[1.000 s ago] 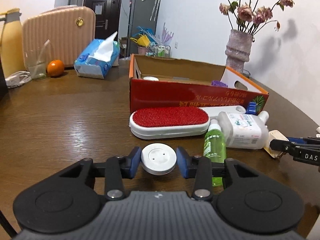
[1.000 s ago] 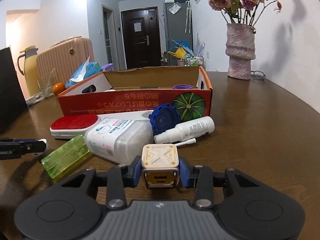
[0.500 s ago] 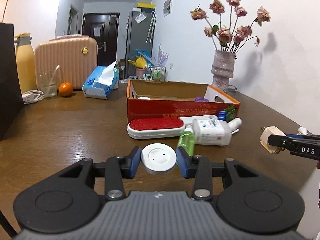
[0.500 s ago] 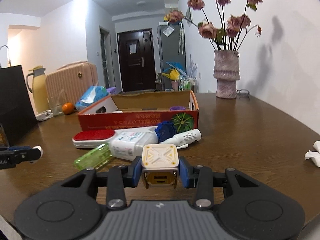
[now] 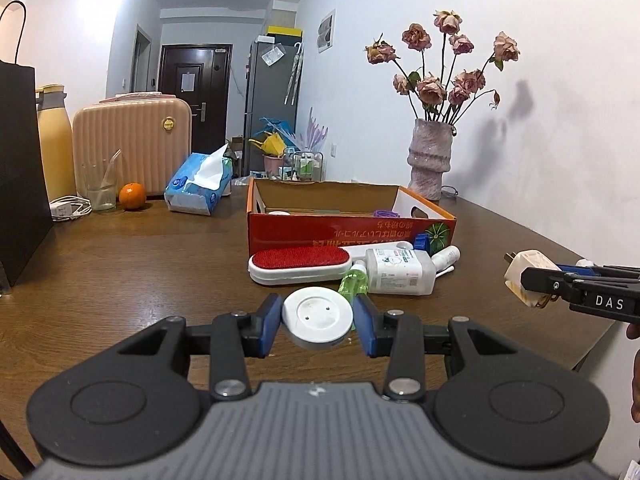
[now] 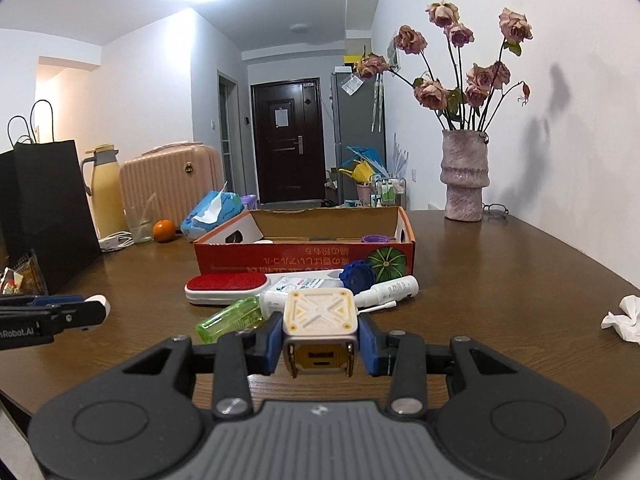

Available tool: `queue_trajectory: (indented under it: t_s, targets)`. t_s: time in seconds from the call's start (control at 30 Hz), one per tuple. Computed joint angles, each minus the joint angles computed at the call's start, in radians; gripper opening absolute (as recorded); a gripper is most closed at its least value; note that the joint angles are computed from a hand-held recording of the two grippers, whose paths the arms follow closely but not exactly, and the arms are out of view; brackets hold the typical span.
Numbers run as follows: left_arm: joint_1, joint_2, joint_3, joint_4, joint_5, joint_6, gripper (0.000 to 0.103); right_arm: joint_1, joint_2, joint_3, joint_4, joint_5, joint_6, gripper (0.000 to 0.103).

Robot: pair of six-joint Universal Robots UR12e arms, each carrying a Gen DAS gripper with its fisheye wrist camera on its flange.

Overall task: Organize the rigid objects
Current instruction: 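Lift both held items over the box rim and release them inside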

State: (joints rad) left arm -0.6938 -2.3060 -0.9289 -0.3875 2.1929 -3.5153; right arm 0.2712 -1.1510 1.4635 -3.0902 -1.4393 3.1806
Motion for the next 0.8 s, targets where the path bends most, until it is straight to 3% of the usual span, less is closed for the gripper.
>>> queue_trajectory:
  t_s: [0.33,0.8]
  targets:
    - [0.02,-0.029,0.055,-0.025,-0.02,0.02,0.04,-0.001,0.036,-0.061,0.027,0.005,-0.018,0.038]
    - [0.075,-0.144,0.274,-0.124,-0.071,0.063,0.04,-0.007,0.169,-0.281,0.126,0.022,-0.042,0.038]
